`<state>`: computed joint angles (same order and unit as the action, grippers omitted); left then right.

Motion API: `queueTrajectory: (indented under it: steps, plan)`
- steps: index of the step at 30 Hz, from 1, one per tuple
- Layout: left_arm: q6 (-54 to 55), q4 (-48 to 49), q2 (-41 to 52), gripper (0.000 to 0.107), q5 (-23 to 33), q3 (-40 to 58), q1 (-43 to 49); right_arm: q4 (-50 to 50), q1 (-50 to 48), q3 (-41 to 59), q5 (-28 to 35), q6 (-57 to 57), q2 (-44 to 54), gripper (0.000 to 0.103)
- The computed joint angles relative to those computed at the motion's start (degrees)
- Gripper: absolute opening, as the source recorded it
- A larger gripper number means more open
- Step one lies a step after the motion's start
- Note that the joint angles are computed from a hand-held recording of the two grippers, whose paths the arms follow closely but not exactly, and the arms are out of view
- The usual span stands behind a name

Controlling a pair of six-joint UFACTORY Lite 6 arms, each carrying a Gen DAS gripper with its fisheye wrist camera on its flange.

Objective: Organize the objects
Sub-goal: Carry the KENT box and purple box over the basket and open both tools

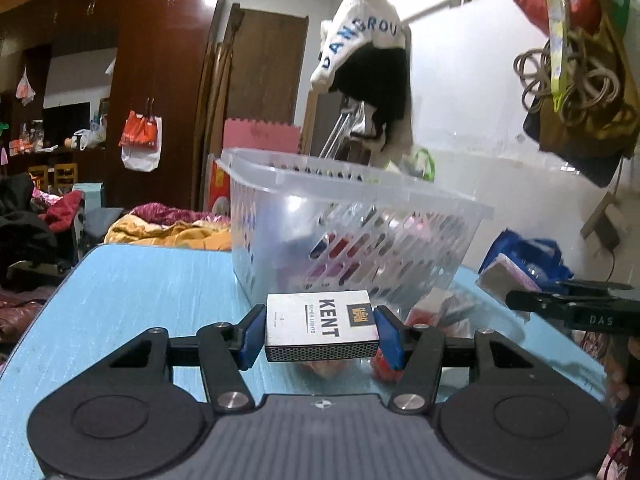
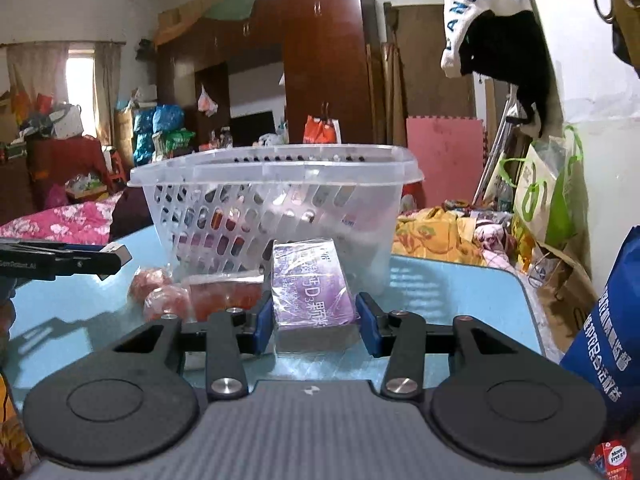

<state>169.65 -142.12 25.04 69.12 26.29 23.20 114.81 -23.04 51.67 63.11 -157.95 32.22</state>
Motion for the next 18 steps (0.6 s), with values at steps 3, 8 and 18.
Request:
queueTrajectory:
  steps: [3,8,18]
  plan:
    - [-1.2,1.7,0.7,0.061,0.4,0.8,1.1,1.9,-0.9,-1.4,3.0,-1.3,-0.1,0.047]
    - [-0.6,1.9,1.1,0.061,1.9,0.5,1.4,3.6,-1.4,-1.9,4.9,-1.7,0.2,0.047]
    - [-19.2,9.9,-21.1,0.061,-9.7,0.3,-0.4,2.4,-0.8,-8.6,7.0,4.2,-14.1,0.047]
